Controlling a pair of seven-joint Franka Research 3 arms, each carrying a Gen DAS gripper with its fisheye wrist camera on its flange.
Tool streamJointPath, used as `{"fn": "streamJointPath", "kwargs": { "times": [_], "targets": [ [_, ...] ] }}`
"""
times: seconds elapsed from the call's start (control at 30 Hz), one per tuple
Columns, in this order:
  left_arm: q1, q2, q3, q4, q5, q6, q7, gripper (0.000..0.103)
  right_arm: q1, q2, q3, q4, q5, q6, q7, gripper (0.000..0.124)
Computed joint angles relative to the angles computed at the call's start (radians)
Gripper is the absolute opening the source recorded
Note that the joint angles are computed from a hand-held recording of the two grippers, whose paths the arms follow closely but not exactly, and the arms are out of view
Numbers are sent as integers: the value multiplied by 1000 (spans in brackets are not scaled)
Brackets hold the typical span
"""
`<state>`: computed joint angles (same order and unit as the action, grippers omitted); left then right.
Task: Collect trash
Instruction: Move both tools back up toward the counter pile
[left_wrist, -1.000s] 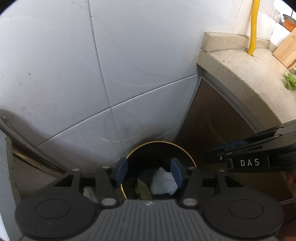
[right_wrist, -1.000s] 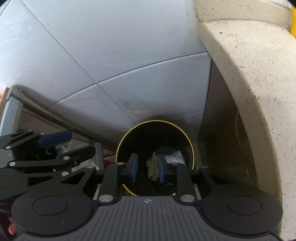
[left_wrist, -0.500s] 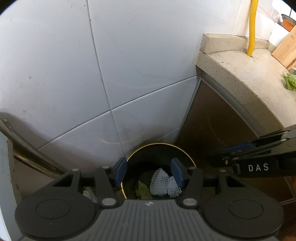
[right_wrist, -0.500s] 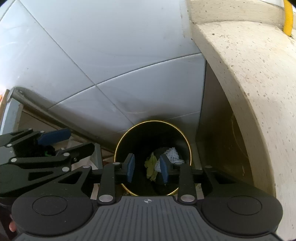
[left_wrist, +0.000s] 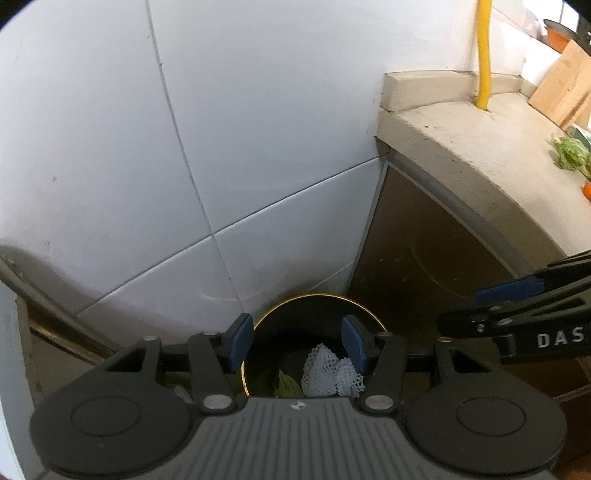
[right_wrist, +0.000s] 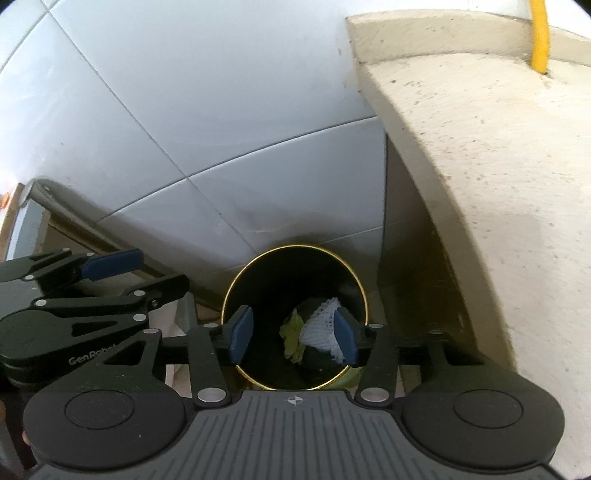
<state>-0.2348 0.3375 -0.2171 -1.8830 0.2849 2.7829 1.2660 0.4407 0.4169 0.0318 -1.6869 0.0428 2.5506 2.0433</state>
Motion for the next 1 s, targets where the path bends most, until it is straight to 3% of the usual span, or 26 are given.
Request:
{"fn": "streamJointPath", "kwargs": {
  "times": [0.23, 0.43, 0.7, 1.0],
  "targets": [
    [-20, -9, 14, -24, 66, 59, 17, 47, 19, -62, -15, -70, -46, 25, 63, 63],
    [-30, -15, 12, -34, 107, 63, 49, 47, 26, -128, -17, -147, -97, 55, 131, 67],
    [0, -24, -41, -62, 51, 103, 194, 49, 25, -251, 4, -288, -165, 90, 229, 70],
    [53, -58, -128, -129, -77, 181, 399, 55, -41, -480, 68, -500, -378, 116, 479, 73]
  ]
}}
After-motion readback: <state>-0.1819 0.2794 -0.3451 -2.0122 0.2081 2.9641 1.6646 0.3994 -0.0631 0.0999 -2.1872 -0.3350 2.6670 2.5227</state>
